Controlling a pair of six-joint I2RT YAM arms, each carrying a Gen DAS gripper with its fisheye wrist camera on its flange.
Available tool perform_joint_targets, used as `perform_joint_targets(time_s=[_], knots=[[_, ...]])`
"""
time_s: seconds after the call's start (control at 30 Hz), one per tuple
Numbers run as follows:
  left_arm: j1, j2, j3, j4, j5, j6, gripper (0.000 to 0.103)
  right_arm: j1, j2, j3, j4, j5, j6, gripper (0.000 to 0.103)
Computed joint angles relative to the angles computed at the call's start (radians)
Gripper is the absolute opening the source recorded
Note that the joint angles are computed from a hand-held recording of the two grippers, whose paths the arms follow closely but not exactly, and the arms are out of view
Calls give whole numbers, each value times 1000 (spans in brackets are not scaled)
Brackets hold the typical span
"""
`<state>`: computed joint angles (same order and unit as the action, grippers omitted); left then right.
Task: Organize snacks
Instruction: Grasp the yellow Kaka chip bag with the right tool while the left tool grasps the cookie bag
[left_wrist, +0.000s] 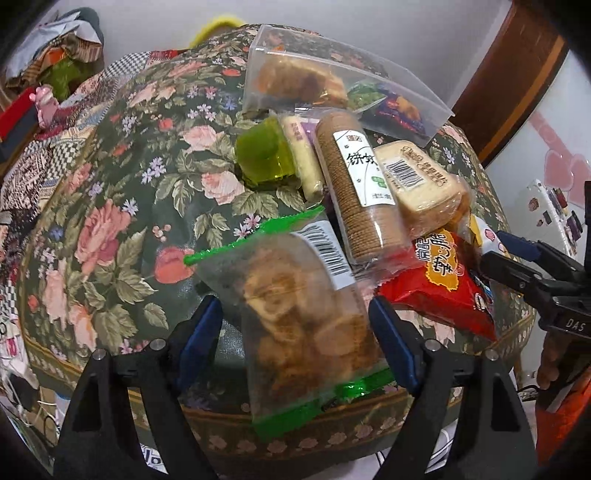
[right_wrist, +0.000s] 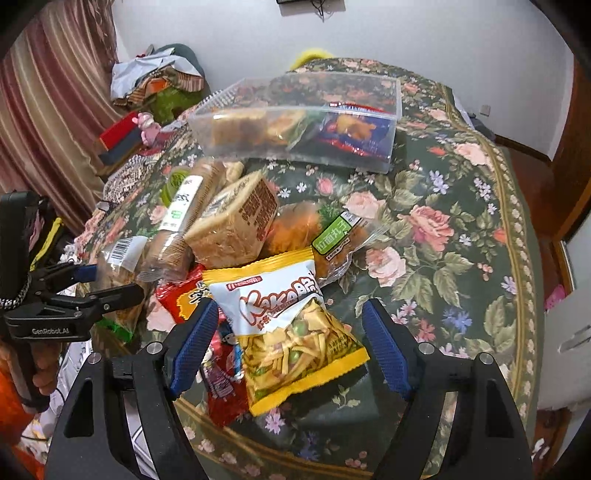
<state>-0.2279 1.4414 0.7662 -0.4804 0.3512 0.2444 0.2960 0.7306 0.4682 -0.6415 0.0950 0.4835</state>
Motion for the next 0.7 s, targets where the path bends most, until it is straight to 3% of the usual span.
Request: perform_joint_targets(time_s=[0.07,0.17,0.23,0.33,0.7], knots=[[4,-4,-11,24,6,-5,80,-11,14,-10,21,-14,-4,77],[0,-9,-25,54,-1,-12,67,-21,38,-22,51,-23,-5,77],[-3,-9,-29,69,-11,-14,57,-37,40,-37,71,-51,-4,65],[9,-5,-24,70,5,-7,51,-48,22,-42,74,-74,2,52],[40,-65,-3,48,24,-5,49,22,-36,6,12,26,26,50]])
